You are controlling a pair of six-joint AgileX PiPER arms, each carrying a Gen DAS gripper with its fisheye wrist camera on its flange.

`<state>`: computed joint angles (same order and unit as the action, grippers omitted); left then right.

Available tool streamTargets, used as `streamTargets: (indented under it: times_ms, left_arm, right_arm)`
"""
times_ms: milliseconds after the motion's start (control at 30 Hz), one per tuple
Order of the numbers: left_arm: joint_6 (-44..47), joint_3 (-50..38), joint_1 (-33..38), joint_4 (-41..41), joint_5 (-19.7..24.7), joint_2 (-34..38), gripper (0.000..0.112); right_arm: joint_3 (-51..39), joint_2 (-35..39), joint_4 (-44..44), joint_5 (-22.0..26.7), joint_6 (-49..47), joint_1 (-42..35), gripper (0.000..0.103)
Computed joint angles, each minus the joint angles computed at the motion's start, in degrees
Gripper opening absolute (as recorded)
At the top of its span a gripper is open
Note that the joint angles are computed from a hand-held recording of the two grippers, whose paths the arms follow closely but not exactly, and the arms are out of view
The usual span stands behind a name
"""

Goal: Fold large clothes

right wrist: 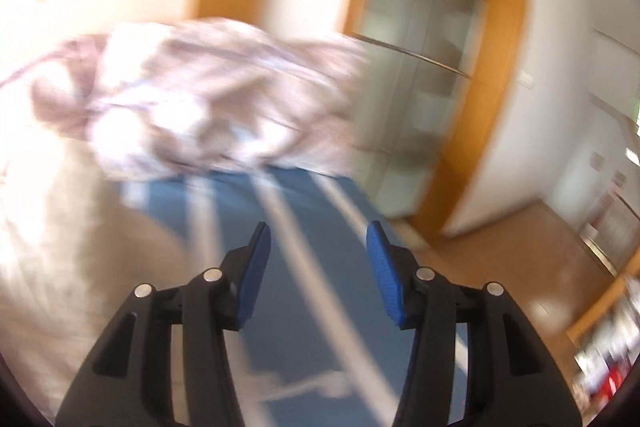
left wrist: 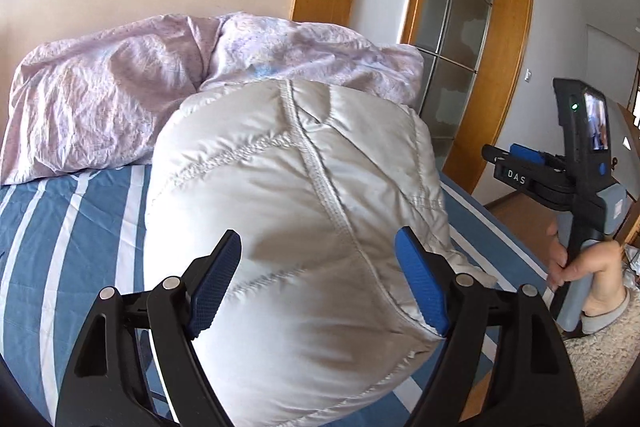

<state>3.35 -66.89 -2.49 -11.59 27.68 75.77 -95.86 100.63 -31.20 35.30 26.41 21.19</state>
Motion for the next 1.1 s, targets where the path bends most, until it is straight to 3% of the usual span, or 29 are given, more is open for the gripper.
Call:
streamTargets:
  times_ms: [100,233,500,633,833,1100]
  left_arm:
    - [1.0,-1.4,2.2,-0.3,1.0,0.7,0.080]
    - [6.0,-3.0,6.5,-5.4,2.2,1.9,0.080]
    - [11.0,-8.5,12.5,-11.5,4.2,7.4,0.080]
    - [9.8,-11.0,12.4,-8.8,4.1,10.3,0.080]
    - [8.9,-13.5,11.6,-6.5,3.6,14.2,0.080]
    - [8.5,-15.8,10.4,-5.2,3.0,18.8,0.083]
  right_arm:
    - [-2.2,0.0,8.0,-0.7,-8.4,3.9,0.051]
    - [-3.0,0.4,9.2,-1.4,-10.1,8.9,0.050]
    - [-6.7,4.5,18.9,-1.7,-17.0,10.3,0.044]
    - [-9.7,7.6,20.5,-1.9,-18.1,9.7,0.043]
    - [-16.9,13.9,22.1,2.8,-19.2,8.8,0.040]
    - [-28.7,23.3,30.5,10.2,-23.4,5.3,0.039]
